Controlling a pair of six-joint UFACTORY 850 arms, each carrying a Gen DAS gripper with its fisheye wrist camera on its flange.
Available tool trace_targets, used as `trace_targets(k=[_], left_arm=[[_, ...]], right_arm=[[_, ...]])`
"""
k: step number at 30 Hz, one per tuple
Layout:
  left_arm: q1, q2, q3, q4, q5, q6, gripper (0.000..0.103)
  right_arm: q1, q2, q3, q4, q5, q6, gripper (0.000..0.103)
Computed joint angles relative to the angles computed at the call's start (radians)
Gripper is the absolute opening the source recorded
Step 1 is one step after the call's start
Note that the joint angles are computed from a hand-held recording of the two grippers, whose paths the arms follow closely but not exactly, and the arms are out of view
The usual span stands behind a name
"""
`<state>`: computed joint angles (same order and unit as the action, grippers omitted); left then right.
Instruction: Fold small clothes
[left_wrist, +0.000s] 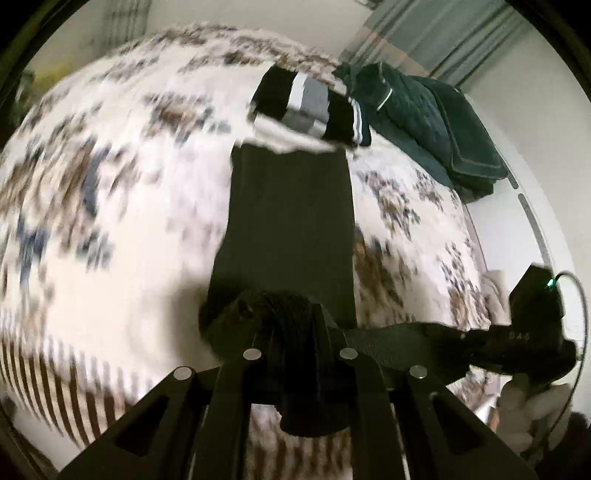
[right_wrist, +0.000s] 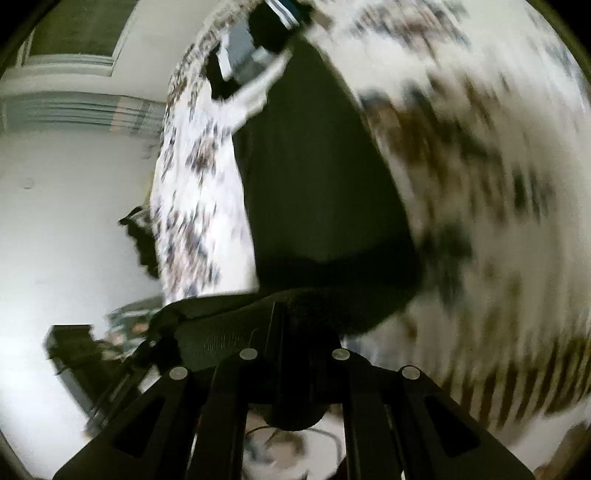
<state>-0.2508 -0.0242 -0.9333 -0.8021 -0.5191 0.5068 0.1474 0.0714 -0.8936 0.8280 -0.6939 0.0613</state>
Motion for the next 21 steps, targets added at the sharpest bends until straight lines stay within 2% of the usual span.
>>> trace_targets(k=[3, 9, 12, 14, 16, 18, 19, 20, 21], left_arm=[[0.003, -0.147, -0.146, -0.017, 0.015, 0.027, 0.008], [0.025, -0.452, -0.483, -0.029, -0.041, -0.002, 0.008], [0.027, -0.591, -0.647, 0.005, -0.081, -0.044, 0.009], [0.030, -0.705, -0.790, 0.081, -0.139, -0.150, 0.013], [0.039, -0.810, -0.910, 0.092, -0.183, -0.199, 0.015], [0.043, -0.859, -0.962, 0.093, -0.192, -0.212, 0.026], [0.050, -0.890, -0.999, 0.079, -0.206, -0.215, 0.039], [0.056, -0.908, -1.019, 0.056, -0.213, -0.208, 0.045], [0.065, -0.918, -1.029, 0.012, -0.216, -0.188, 0.052]], right_arm=[[-0.010, -0.148, -0.134, -0.058, 0.055, 0.018, 0.009], [-0.064, -0.508, -0.517, -0.164, 0.052, 0.085, 0.009], [-0.091, -0.692, -0.727, -0.199, -0.007, 0.126, 0.009], [-0.116, -0.811, -0.854, -0.163, -0.064, 0.129, 0.011], [-0.130, -0.895, -0.947, -0.145, -0.105, 0.137, 0.013], [-0.144, -0.958, -1.016, -0.132, -0.109, 0.139, 0.014], [-0.146, -0.965, -1.023, -0.129, -0.100, 0.134, 0.017], [-0.150, -0.971, -1.027, -0.115, -0.082, 0.116, 0.022], [-0.154, -0.972, -1.028, -0.099, -0.067, 0.096, 0.035]])
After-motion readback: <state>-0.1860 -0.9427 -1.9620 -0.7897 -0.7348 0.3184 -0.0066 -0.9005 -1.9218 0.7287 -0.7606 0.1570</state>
